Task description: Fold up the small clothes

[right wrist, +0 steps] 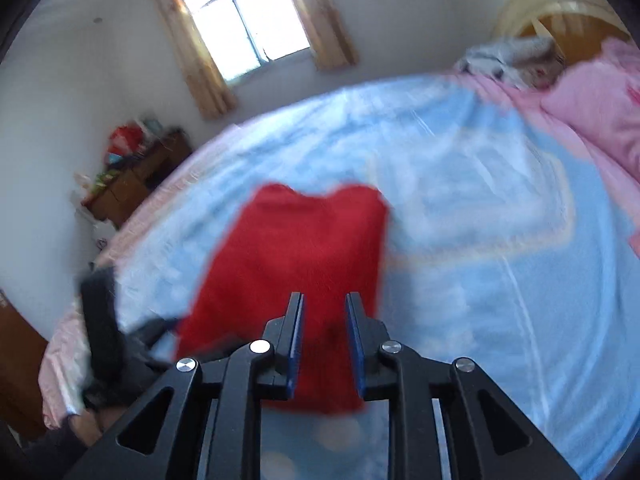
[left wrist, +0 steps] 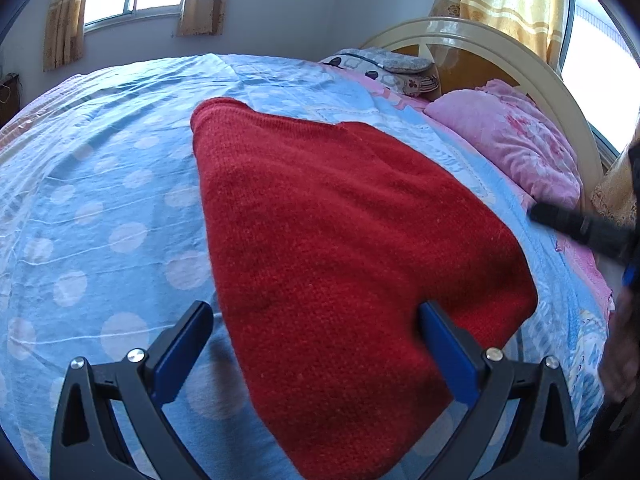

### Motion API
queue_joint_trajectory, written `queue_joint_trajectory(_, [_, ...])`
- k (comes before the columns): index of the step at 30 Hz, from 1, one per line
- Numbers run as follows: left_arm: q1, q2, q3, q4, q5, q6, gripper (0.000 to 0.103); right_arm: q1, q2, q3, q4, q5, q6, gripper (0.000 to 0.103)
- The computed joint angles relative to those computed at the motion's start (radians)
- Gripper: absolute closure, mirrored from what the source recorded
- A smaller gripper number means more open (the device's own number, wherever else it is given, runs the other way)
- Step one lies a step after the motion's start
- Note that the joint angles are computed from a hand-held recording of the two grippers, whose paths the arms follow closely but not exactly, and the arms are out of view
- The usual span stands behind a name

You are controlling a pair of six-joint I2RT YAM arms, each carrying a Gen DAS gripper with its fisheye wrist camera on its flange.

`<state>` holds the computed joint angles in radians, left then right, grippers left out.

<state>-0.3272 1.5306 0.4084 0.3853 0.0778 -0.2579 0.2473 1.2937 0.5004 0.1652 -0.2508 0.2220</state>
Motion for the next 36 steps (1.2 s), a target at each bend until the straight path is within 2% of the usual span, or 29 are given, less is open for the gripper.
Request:
queue_joint_trajectory(4, [-0.009, -0.004, -0.003, 0.002, -0.017, -0.001, 0.000, 0.060, 0.126, 0.113, -0.015, -0.074, -0.033, 0.079])
queue_joint_trajectory(8, [0.016, -0.044, -0.053, 0.062, 0.010, -0.012, 0.000, 0.079, 0.310, 0.223, -0.104, 0.012, -0.036, 0.079])
queue_joint_trajectory(10, [0.075, -0.070, -0.110, 0.149, 0.078, -0.044, 0.000, 0.042, 0.326, 0.183, -0.037, -0.045, -0.052, 0.081])
queue_joint_trajectory(12, [0.161, -0.032, -0.122, 0.204, 0.184, -0.110, 0.000, 0.026, 0.316, 0.151, -0.011, -0.066, -0.089, 0.081])
queue_joint_trajectory(14, [0.212, 0.024, -0.100, 0.212, 0.255, -0.162, 0.000, 0.023, 0.309, 0.142, -0.012, -0.066, -0.118, 0.081])
queue_joint_trajectory(16, [0.201, 0.024, -0.092, 0.203, 0.244, -0.160, 0.000, 0.024, 0.297, 0.138, -0.024, -0.064, -0.141, 0.081])
queue_joint_trajectory(19, [0.135, 0.005, -0.077, 0.154, 0.176, -0.117, 0.000, 0.016, 0.293, 0.158, -0.054, -0.085, -0.163, 0.081])
queue_joint_trajectory(23, [0.089, 0.015, -0.029, 0.069, 0.139, -0.076, 0.000, -0.074, 0.272, 0.144, 0.018, -0.194, -0.116, 0.077])
queue_joint_trajectory(25, [0.086, 0.017, -0.025, 0.065, 0.140, -0.069, 0.000, -0.118, 0.296, 0.164, 0.043, -0.236, -0.074, 0.066])
queue_joint_trajectory(26, [0.086, 0.017, -0.026, 0.066, 0.141, -0.069, 0.000, -0.139, 0.321, 0.189, 0.047, -0.230, -0.041, 0.050])
queue_joint_trajectory(27, [0.087, 0.015, -0.028, 0.067, 0.144, -0.067, 0.000, -0.152, 0.340, 0.202, 0.059, -0.227, -0.022, 0.046])
queue_joint_trajectory(28, [0.087, 0.014, -0.029, 0.067, 0.147, -0.064, 0.000, -0.175, 0.386, 0.237, 0.067, -0.248, 0.005, 0.045])
queue_joint_trajectory(32, [0.099, 0.014, -0.037, 0.078, 0.178, -0.053, 0.003, -0.219, 0.568, 0.416, -0.026, -0.343, 0.047, 0.045])
queue_joint_trajectory(36, [0.090, 0.018, -0.025, 0.065, 0.170, -0.045, 0.005, -0.221, 0.691, 0.534, -0.066, -0.414, 0.059, 0.045])
